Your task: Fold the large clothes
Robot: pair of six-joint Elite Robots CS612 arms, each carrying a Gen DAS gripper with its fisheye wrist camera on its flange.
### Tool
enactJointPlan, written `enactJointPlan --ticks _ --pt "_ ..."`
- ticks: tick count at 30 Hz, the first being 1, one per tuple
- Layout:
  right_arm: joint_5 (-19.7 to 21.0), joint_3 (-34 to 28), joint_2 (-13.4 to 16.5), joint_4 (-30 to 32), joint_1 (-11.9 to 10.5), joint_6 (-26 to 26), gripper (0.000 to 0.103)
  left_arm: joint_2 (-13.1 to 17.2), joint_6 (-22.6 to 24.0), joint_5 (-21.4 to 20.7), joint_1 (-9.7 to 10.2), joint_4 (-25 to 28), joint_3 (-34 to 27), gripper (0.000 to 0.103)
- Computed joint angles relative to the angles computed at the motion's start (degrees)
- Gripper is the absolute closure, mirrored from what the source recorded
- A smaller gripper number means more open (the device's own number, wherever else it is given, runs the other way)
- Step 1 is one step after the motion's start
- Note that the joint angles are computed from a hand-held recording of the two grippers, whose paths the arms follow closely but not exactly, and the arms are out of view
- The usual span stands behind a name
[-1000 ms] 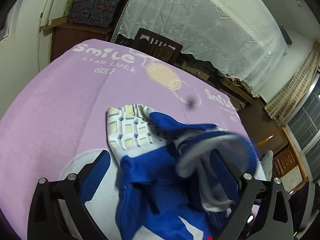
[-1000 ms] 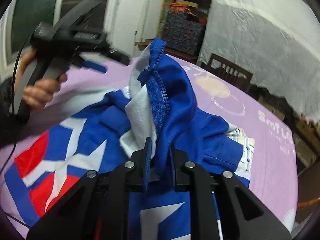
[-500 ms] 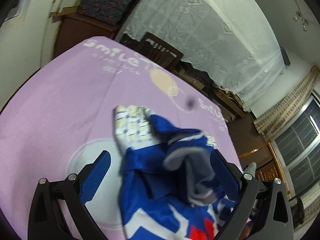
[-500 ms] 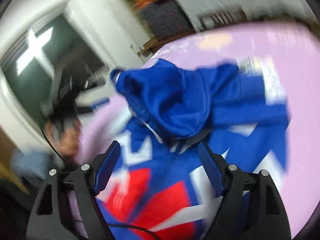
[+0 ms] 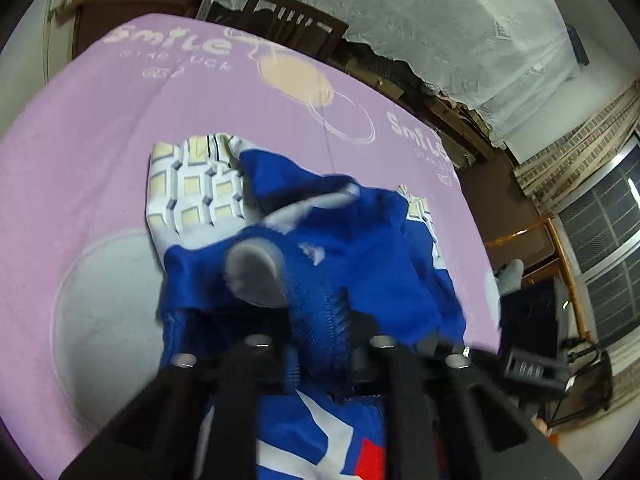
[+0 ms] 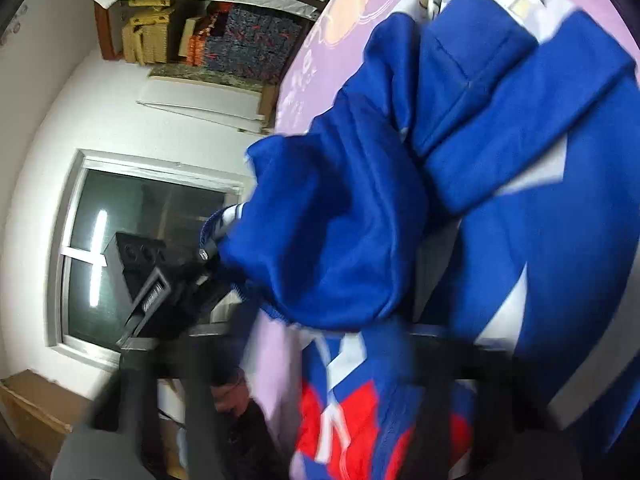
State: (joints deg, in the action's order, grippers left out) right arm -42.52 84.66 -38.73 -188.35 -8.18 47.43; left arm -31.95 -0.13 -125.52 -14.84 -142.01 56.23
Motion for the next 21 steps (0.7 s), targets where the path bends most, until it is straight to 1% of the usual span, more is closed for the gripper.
enactJointPlan --ticks 1,2,4,5,6,7,8,9,10,11,12,14,15,16,17,18,19,21 --pt "-1.5 -0.3 -0.4 1.3 0.1 -1.7 0.095 -0.2 -0.3 -0.1 -0.01 -0.9 0.3 0.088" --pt "-3.9 -0.7 -1.2 2.8 0.3 -4.9 0.095 -0.5 -0.9 -0.4 -0.04 -2.4 0.6 0.088" --pt "-9.3 -1.6 -3.6 3.8 0.8 -12.8 0.095 -1.3 -2.8 -2.6 -0.12 -7.3 1.7 0.088" --pt "-10.8 -1.6 -4.4 3.6 0.9 -15.1 0.096 -1.7 -4.0 -3.8 -0.17 -10.6 2.5 0.088" --pt "-13.3 -1.8 -5.4 3.2 1.2 -18.9 0.096 -2.0 -4.7 -4.5 -0.23 -13.2 3.3 0.088" --pt "-17.0 -1.9 -6.7 2.6 1.8 -23.9 0.096 -2.4 -5.9 -5.3 -0.36 -17.2 4.5 0.088" --pt "-20.7 -1.8 -7.5 2.1 2.4 -28.7 0.096 -2.6 -6.8 -5.7 -0.53 -19.6 5.7 0.087" --pt "-23.9 -1.3 -8.0 1.4 3.0 -32.6 0.096 -2.8 -6.1 -5.0 -0.86 -19.6 6.9 0.086" --pt "-25.0 -0.8 -8.2 1.0 3.2 -34.3 0.096 -3.1 -5.1 -3.7 -1.07 -18.3 7.7 0.087" --pt "-24.8 -0.1 -8.1 1.3 3.2 -35.2 0.096 -3.0 -5.1 -2.1 -1.2 -16.6 8.2 0.087" --pt "-22.4 0.3 -7.7 3.6 2.9 -35.4 0.095 -2.6 -5.9 -1.8 -1.01 -15.3 8.0 0.087" --pt "-17.9 0.9 -6.7 8.5 2.4 -34.3 0.09 -0.7 -9.1 -4.1 0.07 -11.4 5.6 0.087" --pt "-15.4 1.3 -6.0 10.8 2.0 -31.8 0.088 -0.2 -10.5 -4.8 0.49 -11.0 4.8 0.087" --pt "-13.3 1.9 -5.5 10.9 1.6 -29.9 0.081 0.3 -12.2 -5.2 1.06 -11.6 4.1 0.087" --pt "-10.4 2.6 -5.0 10.2 1.1 -27.0 0.07 0.4 -12.5 -5.2 1.28 -11.9 3.8 0.087" --pt "-7.2 3.5 -4.2 7.9 0.6 -22.6 0.065 0.4 -12.6 -4.8 1.46 -12.5 3.6 0.087" --pt "-6.0 4.1 -4.0 6.2 0.4 -20.2 0.059 0.3 -12.8 -4.2 1.59 -13.0 3.5 0.087" --pt "-3.7 5.3 -3.7 4.2 0.2 -17.0 0.057 0.5 -12.9 -4.4 1.79 -12.9 3.3 0.087"
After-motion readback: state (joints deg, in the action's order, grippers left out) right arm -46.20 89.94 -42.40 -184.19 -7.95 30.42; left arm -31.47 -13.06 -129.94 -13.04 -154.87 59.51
